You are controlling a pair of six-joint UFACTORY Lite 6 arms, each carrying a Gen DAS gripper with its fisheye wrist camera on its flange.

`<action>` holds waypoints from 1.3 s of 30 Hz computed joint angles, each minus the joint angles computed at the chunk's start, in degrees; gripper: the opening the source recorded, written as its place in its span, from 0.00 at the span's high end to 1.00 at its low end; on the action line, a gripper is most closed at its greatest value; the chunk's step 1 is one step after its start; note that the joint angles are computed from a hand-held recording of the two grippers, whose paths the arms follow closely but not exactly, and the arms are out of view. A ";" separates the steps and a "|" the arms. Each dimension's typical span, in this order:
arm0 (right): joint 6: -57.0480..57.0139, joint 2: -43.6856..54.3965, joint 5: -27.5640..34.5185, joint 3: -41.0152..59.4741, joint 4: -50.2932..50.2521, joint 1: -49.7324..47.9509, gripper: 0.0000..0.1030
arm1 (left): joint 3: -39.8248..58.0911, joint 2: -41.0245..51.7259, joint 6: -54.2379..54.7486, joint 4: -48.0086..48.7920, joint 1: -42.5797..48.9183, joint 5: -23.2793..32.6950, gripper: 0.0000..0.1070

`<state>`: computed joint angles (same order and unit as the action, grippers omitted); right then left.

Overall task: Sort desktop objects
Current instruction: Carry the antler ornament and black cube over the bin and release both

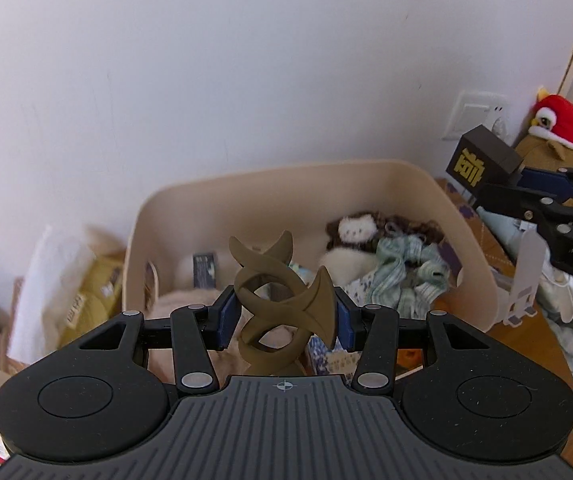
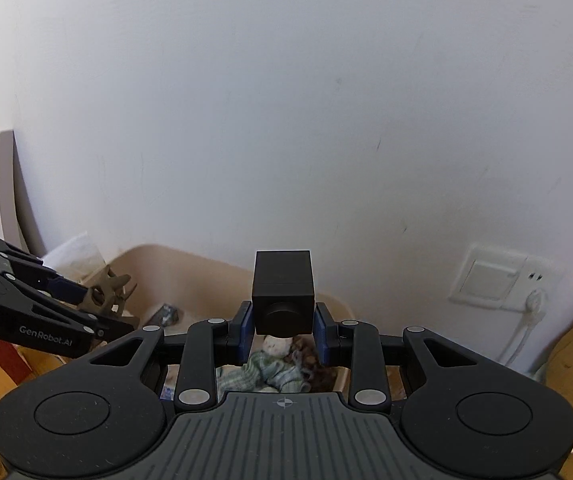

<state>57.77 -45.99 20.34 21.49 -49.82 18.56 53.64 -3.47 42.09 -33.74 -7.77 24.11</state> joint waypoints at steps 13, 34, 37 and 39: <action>18.08 15.01 -4.78 0.26 -13.16 1.91 0.72 | 0.27 7.70 -7.45 2.73 -2.44 -4.02 0.54; 8.29 -10.37 11.28 -7.24 2.04 10.07 0.07 | -11.73 -13.31 -22.25 16.68 -4.35 -4.41 0.26; 9.23 -17.52 18.59 -8.95 2.91 15.52 0.00 | -15.05 -18.71 -22.43 17.59 -3.93 -3.33 0.24; 9.50 -22.34 24.40 -10.22 3.91 20.24 0.00 | -16.97 -21.56 -21.00 16.38 -3.33 -2.12 0.23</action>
